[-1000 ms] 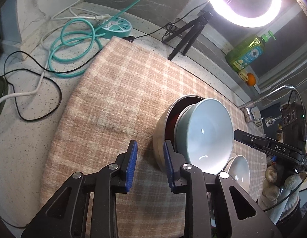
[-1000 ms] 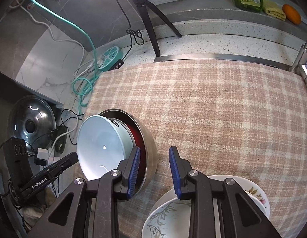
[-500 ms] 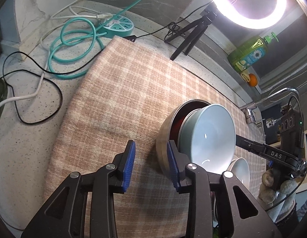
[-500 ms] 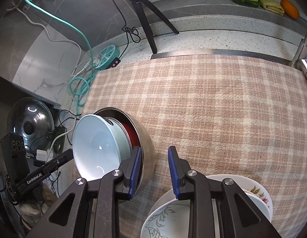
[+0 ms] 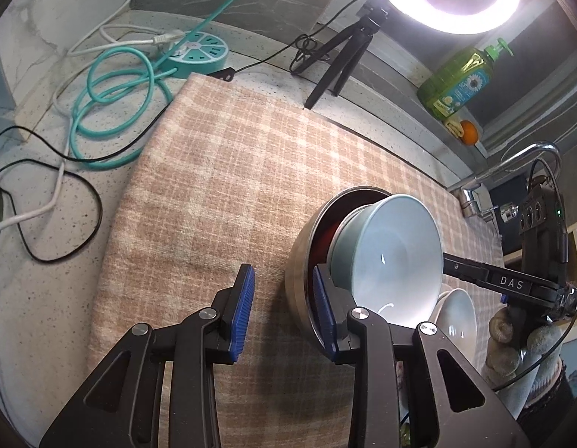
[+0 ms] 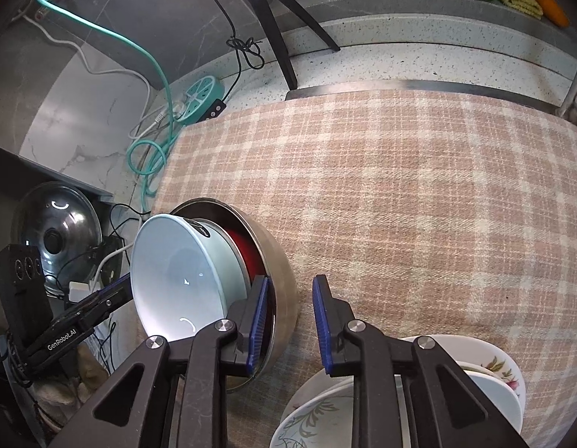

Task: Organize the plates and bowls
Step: 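Close both tools on the rim of the dark bowl stack, then lift the nested bowl stack and carry it to the plate stack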

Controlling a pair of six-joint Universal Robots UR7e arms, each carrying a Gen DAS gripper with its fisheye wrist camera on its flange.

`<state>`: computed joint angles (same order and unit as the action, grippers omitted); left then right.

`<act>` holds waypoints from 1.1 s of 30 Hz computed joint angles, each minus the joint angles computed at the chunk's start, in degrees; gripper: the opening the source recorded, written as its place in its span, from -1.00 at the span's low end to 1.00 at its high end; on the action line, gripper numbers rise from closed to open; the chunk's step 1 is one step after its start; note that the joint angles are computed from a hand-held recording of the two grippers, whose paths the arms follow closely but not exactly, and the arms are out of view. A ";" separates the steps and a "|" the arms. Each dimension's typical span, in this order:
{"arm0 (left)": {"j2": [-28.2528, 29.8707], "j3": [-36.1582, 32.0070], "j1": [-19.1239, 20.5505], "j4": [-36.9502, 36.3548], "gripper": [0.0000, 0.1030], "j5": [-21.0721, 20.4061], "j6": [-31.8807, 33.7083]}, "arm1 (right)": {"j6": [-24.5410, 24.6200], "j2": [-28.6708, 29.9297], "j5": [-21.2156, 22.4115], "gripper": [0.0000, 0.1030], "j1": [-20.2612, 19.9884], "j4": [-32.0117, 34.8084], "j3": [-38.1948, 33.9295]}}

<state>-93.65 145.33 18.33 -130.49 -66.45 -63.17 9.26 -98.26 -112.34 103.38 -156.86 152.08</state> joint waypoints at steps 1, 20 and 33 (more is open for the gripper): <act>0.28 -0.12 0.19 -0.12 -0.45 -0.04 0.42 | -0.09 0.10 0.10 -0.60 -0.06 -0.11 0.05; 3.60 -0.86 2.74 -3.60 -0.82 -4.05 7.04 | 0.38 0.96 2.04 -0.81 -1.08 -0.53 0.35; 4.62 -2.42 3.27 -2.06 -0.83 -4.88 7.00 | 5.65 1.66 -0.17 -0.82 0.86 1.37 -0.41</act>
<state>-89.04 142.92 21.60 -132.55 -71.33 -56.17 14.91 -96.60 -112.52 104.24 -155.49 151.66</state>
